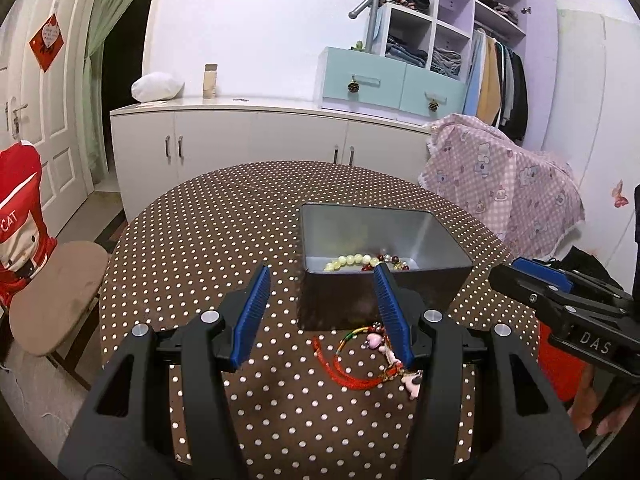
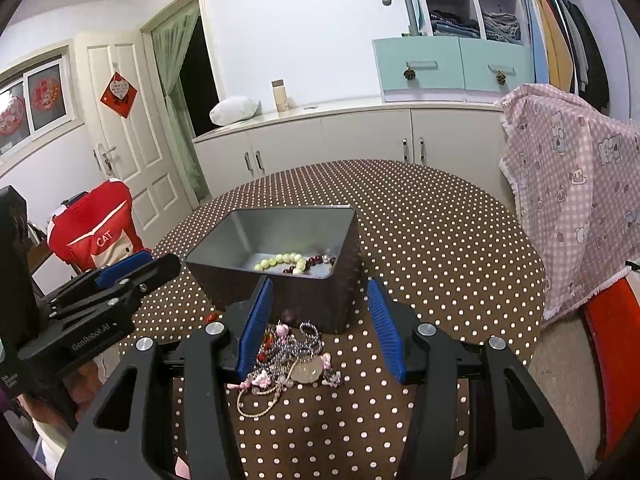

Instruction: Organize jewelry

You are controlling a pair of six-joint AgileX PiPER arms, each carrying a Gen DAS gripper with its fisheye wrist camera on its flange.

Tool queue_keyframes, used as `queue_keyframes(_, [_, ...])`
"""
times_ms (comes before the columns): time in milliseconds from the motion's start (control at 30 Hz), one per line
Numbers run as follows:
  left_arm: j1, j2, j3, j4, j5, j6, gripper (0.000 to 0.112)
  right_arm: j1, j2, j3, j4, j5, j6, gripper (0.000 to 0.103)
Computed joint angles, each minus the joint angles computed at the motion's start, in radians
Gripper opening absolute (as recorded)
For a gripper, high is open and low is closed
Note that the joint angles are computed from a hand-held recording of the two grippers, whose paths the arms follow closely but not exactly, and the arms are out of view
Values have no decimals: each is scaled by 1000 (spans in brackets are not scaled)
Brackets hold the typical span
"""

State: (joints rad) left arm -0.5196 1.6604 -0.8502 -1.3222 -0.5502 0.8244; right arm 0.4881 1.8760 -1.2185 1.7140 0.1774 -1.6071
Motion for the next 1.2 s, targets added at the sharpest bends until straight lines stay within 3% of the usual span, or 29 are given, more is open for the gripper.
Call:
queue_keyframes(433, [65,45,20,-30,160,-27,56,7,27,4,-178,3,179,47])
queue_keyframes(533, [57,65,13,-41,167,-23,57,10,31,7,-187,1,191,47])
queue_keyframes(733, [54,111,-40,-215,181,153,57,11,32,11,-211,4,212,47])
queue_keyframes(867, [23,144,-78,-315,121,272,57,10,33,14,-217,7,218,47])
queue_keyframes(900, [13,152,-89,-341,102,306,52,11,33,15,-220,6,222,47])
queue_keyframes(933, [3,162,-98,-356,79,330,39,11,34,14,-221,6,225,47])
queue_keyframes(967, [-1,166,-98,-338,69,323,33,11,37,13,-223,7,227,47])
queue_keyframes(1067, [33,146,-69,-230,142,228,10,9,42,14,-228,12,234,47])
queue_keyframes(1200, [71,121,-19,-28,202,-1,4,7,44,18,-215,20,215,47])
